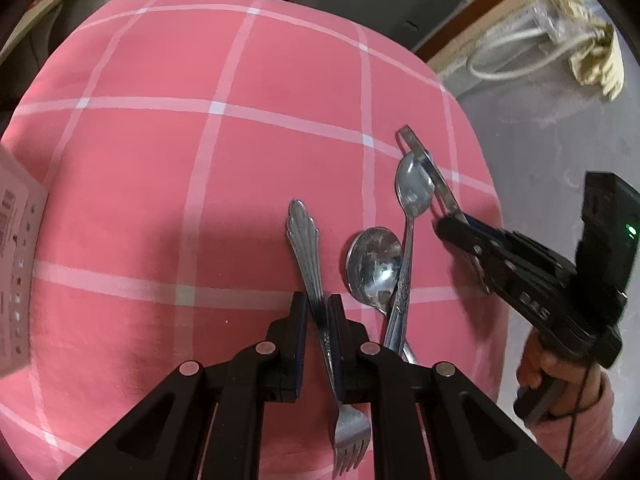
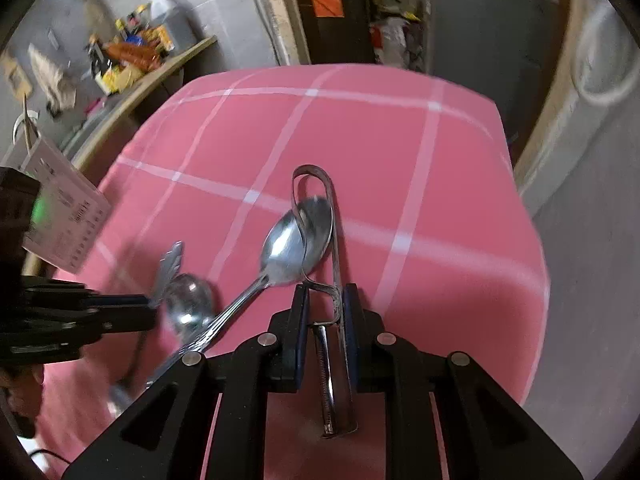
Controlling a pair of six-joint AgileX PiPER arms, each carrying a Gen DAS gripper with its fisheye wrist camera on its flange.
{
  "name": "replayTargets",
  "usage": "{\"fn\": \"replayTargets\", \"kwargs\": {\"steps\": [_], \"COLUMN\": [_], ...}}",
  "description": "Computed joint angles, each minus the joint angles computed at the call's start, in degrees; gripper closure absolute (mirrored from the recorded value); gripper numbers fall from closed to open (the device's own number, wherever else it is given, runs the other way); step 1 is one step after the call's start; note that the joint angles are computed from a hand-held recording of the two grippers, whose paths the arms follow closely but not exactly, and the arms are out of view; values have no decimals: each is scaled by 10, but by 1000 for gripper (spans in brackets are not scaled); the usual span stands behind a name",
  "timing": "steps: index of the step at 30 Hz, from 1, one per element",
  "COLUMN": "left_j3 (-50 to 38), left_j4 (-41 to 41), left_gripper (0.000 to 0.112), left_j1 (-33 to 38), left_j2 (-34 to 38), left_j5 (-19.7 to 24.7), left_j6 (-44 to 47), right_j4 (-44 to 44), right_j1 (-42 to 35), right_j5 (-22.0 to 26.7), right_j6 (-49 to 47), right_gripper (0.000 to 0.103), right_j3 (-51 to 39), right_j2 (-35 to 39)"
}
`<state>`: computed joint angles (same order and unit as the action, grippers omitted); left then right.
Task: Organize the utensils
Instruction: 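Close the left tool on the silver fork while the right tool grasps the peeler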
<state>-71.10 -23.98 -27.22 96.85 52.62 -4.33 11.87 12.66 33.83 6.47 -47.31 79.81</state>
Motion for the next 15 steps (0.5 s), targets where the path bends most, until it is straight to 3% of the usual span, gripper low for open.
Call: {"fn": "replayTargets", "kwargs": {"steps": [9,15], "left_j3": [50,87], "left_j4": [-122,-137], "left_gripper": [107,109], "left_j1": [40,22], "left_j2": [-5,-31], "left_j5": [5,2], "left_j6": [67,87], "right_j4": [72,30], "right_j1": [-14,57], "right_j5": [24,36], "right_j6": [35,154], "right_gripper": [88,88], "right_j3": [114,139], "right_j2": [-128,-162]}}
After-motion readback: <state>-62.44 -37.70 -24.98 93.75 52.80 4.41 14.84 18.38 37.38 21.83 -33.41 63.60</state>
